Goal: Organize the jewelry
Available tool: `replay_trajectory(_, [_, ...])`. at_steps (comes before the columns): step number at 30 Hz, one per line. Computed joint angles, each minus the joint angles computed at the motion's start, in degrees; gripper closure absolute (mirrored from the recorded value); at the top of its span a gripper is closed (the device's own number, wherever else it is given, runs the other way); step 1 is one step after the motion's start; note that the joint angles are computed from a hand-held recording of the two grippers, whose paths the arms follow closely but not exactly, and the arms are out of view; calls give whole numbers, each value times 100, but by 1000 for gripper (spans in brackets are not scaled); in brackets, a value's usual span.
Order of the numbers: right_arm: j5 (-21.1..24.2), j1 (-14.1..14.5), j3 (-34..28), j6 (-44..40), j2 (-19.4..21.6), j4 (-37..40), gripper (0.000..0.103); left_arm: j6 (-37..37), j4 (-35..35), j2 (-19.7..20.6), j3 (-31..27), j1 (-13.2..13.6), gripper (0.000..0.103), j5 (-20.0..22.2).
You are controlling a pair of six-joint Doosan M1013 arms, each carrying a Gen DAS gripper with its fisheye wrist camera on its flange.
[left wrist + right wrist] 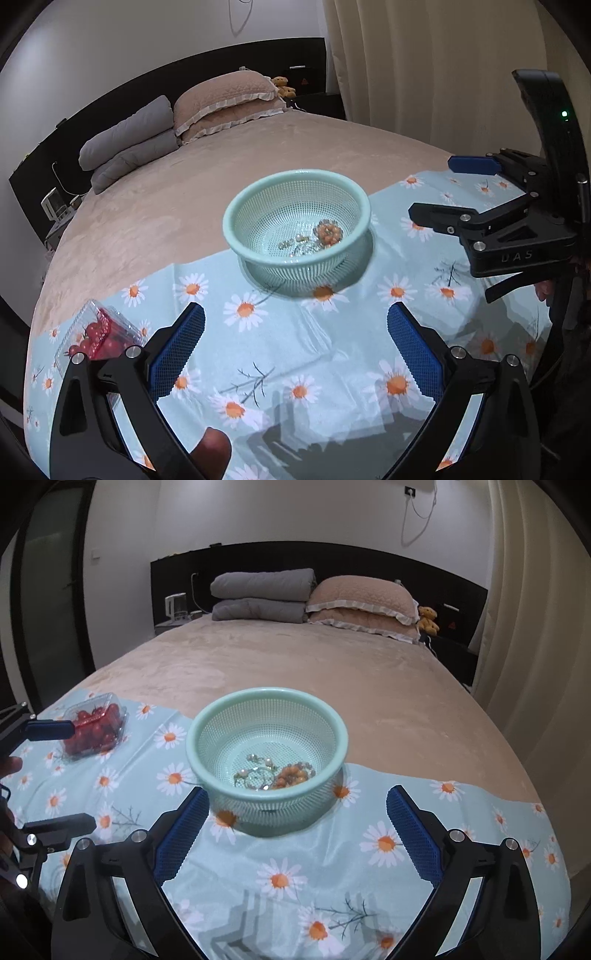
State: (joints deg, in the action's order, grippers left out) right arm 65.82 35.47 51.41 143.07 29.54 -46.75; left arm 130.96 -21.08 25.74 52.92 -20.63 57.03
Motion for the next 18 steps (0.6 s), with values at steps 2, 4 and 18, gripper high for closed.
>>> replay_trajectory(2, [16, 114, 237, 190, -107, -119, 9, -62, 144, -169, 324, -35, 6, -235])
replay_trajectory(4, [44, 207, 436, 410, -193, -200, 9, -269, 360, -318, 599, -80, 6, -486])
replay_trajectory(18, [702, 764, 920, 1916, -348, -743, 8, -1420, 851, -1306, 2053, -102, 6, -1623])
